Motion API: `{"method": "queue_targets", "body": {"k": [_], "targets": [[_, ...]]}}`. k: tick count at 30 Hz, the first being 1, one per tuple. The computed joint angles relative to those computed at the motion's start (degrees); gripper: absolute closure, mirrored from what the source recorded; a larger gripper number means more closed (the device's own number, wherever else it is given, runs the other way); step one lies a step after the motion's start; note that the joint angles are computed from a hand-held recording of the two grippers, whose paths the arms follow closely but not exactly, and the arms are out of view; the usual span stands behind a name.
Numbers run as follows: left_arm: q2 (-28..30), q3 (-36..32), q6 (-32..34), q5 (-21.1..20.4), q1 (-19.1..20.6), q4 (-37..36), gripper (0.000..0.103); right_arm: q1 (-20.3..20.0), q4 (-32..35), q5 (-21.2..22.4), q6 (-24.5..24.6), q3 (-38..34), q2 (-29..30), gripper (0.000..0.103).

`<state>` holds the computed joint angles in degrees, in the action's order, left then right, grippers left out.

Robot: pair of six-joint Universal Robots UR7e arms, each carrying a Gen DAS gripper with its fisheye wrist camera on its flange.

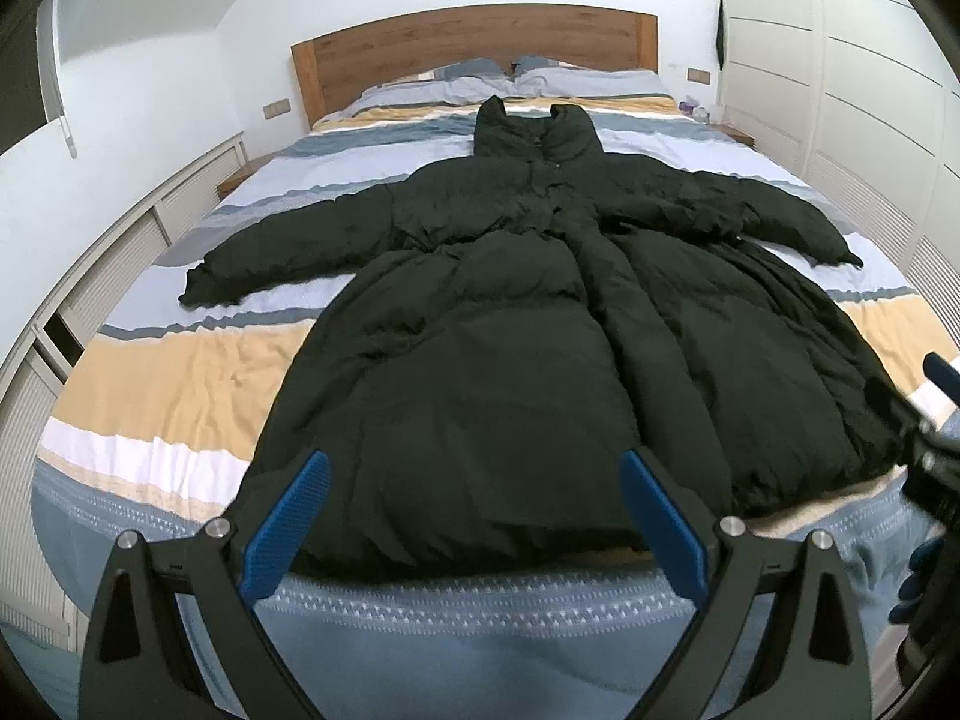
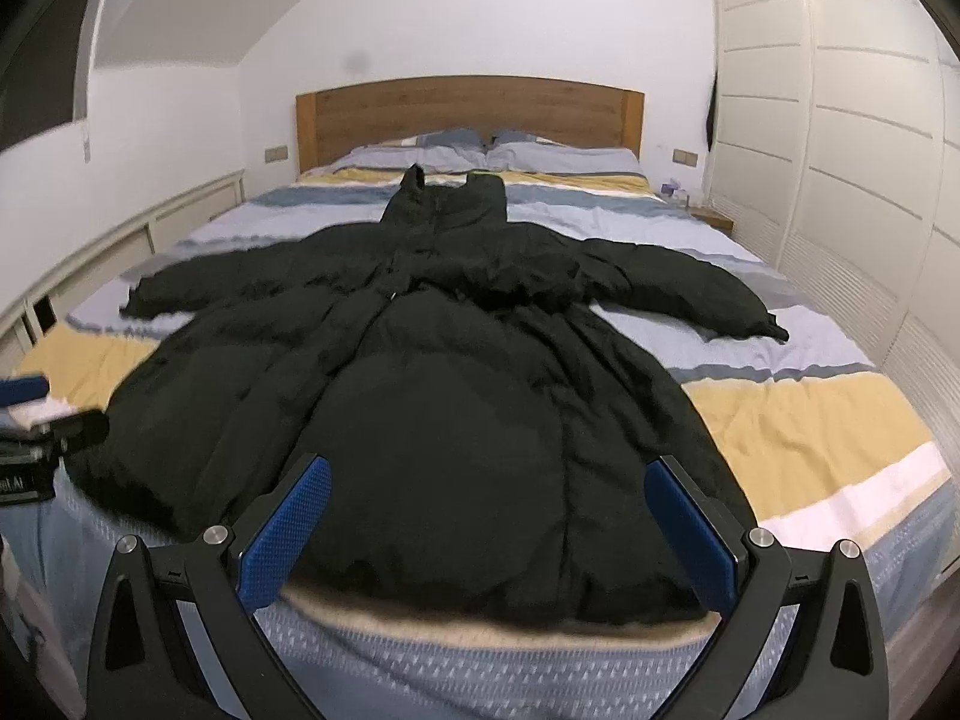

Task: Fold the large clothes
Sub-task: 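Grasp the black puffer coat's sleeve cuff with the right tool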

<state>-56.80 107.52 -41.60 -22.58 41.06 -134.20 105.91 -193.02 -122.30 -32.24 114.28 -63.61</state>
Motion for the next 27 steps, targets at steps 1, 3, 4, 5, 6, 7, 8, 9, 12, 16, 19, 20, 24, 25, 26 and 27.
{"method": "queue_targets", "body": {"k": [1, 3, 4, 5, 6, 7, 8, 9, 12, 16, 19, 20, 24, 25, 26, 27], "targets": [[0.1, -0.7, 0.4, 0.1, 0.4, -0.5, 0.005, -0.4, 1.1, 0.3, 0.6, -1.0, 0.0, 0.001], [0.5, -2.1, 0.0, 0.8, 1.1, -0.4, 0.005, -1.4, 5.9, 0.5, 2.1, -4.4, 0.1, 0.001], [0.8, -3.4, -0.1, 0.9, 1.7, -0.4, 0.005, -2.0, 8.8, 0.6, 3.0, -6.5, 0.3, 0.001], [1.1, -4.2, 0.5, 0.7, 2.3, -1.1, 0.005, -2.4, 10.9, 0.9, 3.6, -8.0, 0.4, 0.001], [1.4, -5.3, 1.6, 0.4, 3.1, -2.5, 0.005, -3.3, 14.2, 1.9, 4.7, -10.8, 0.8, 0.001], [2.0, -6.5, 2.7, 0.2, 3.7, -3.9, 0.005, -4.1, 16.3, 2.8, 5.4, -12.9, 1.1, 0.001], [2.4, -7.3, 4.0, 0.1, 4.3, -5.6, 0.005, -4.7, 17.5, 3.4, 5.8, -14.4, 1.4, 0.001], [3.1, -8.3, 6.7, -0.3, 5.0, -8.6, 0.005, -5.8, 19.7, 4.7, 6.8, -17.5, 2.2, 0.001], [5.6, -12.6, 15.7, -0.1, 6.7, -14.0, 0.005, -8.9, 25.7, 8.7, 10.5, -25.6, 4.7, 0.001], [11.0, -22.2, 28.1, -1.5, 10.0, -18.4, 0.005, -12.8, 31.0, 10.4, 14.8, -37.8, 10.5, 0.001], [16.9, -32.7, 38.9, -3.9, 12.8, -22.3, 0.005, -15.8, 36.2, 12.7, 19.4, -48.1, 15.7, 0.001], [18.7, -36.2, 41.7, -5.4, 13.7, -23.1, 0.005, -16.9, 38.1, 13.7, 21.3, -52.2, 17.8, 0.001], [27.6, -53.1, 49.8, -11.1, 17.5, -23.0, 0.005, -19.3, 40.9, 12.3, 22.4, -64.8, 25.1, 0.001], [29.8, -57.5, 50.1, -12.1, 18.3, -21.3, 0.005, -20.2, 42.2, 12.1, 23.0, -68.9, 27.3, 0.001], [31.6, -61.2, 50.0, -12.8, 19.0, -19.6, 0.005, -20.8, 43.8, 12.0, 24.0, -72.0, 29.0, 0.001], [33.0, -64.2, 49.6, -13.2, 19.5, -17.7, 0.005, -21.3, 45.4, 12.1, 25.4, -74.8, 30.4, 0.001]]}}
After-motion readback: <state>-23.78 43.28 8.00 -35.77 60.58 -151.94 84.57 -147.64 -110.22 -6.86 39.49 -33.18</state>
